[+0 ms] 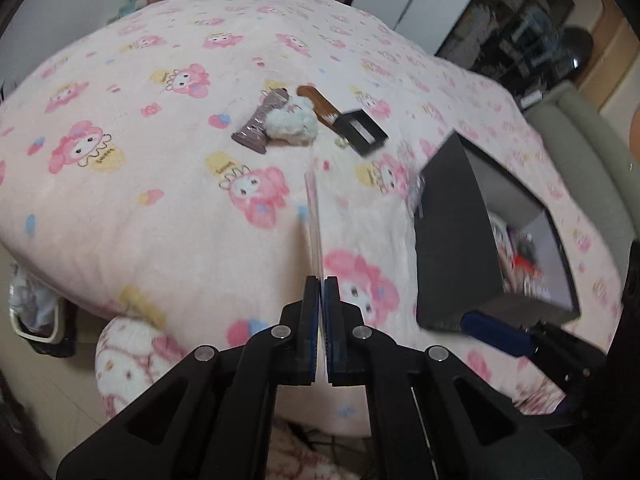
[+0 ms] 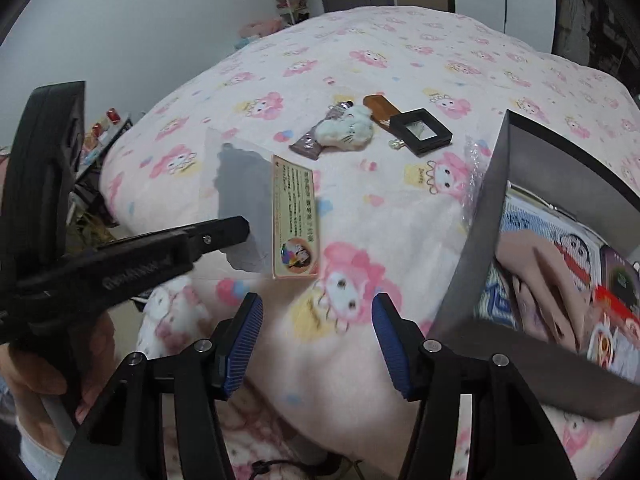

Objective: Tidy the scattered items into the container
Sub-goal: 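Grasp the printed card and sticker with the left tool and lift, then carry the printed card and sticker over the black box with the left tool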

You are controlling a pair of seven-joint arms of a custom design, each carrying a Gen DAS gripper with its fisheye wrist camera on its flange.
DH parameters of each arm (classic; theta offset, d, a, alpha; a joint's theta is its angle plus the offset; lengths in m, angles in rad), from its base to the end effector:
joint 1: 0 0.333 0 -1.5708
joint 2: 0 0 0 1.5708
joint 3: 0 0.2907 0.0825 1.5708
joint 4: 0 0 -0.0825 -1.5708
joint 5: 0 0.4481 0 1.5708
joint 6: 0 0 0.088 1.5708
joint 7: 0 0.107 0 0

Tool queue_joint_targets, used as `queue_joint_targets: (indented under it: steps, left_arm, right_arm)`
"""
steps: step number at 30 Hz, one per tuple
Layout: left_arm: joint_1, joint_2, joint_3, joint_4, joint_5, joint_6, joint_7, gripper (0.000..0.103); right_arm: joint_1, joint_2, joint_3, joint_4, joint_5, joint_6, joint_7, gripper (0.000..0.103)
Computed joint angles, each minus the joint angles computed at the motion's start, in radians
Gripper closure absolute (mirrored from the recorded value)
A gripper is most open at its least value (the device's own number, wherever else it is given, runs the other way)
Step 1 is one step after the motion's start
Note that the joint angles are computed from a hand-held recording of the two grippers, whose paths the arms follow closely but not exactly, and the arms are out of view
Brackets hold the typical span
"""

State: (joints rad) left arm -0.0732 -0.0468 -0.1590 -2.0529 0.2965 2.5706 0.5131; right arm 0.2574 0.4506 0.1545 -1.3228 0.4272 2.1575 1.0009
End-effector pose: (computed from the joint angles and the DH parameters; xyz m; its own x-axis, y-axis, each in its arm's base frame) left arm 0.6228 -0.1530 0.4687 0.4868 -0.8198 0.3016 -0.6640 -0.5716 -0.4821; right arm 0.7153 0.3063 0.4911 0.7312 -0.6446 -0.2231 -0.6496 -0.5583 -0.5161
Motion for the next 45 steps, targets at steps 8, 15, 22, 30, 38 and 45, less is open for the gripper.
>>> queue_joint_targets:
  steps: [8,15,22,30,38,45]
  left_arm:
    - [-0.084,0.148,-0.039,0.173,-0.059,-0.077,0.137,0.101]
    - [-0.117,0.278,-0.034,0.289,-0.171,-0.073,0.255,0.088]
    - [-0.069,0.214,-0.052,0.154,-0.424,0.107,0.416,0.057]
    - [-0.039,0.170,-0.067,0.071,-0.700,0.232,0.623,0.056]
    - [-0.036,0.244,-0.074,0.141,-0.743,0.155,0.693,0.056]
    - [-0.018,0.168,-0.072,0.064,-0.817,0.161,0.801,0.045]
  right_arm:
    - [-0.054,-0.065,-0.055,-0.126,-0.015,-0.018,0.091,0.050]
    - [-0.101,-0.058,-0.070,-0.147,-0.006,-0.015,0.171,0.050]
    - [-0.128,-0.032,-0.046,-0.113,0.057,-0.017,0.153,0.050]
    - [-0.174,-0.022,0.001,-0.082,0.262,-0.053,0.037,0.050]
    - [-0.116,0.066,-0.018,0.033,0.168,-0.062,0.088,0.048]
    - [-0.118,0.120,-0.016,0.074,0.121,-0.065,0.144,0.056]
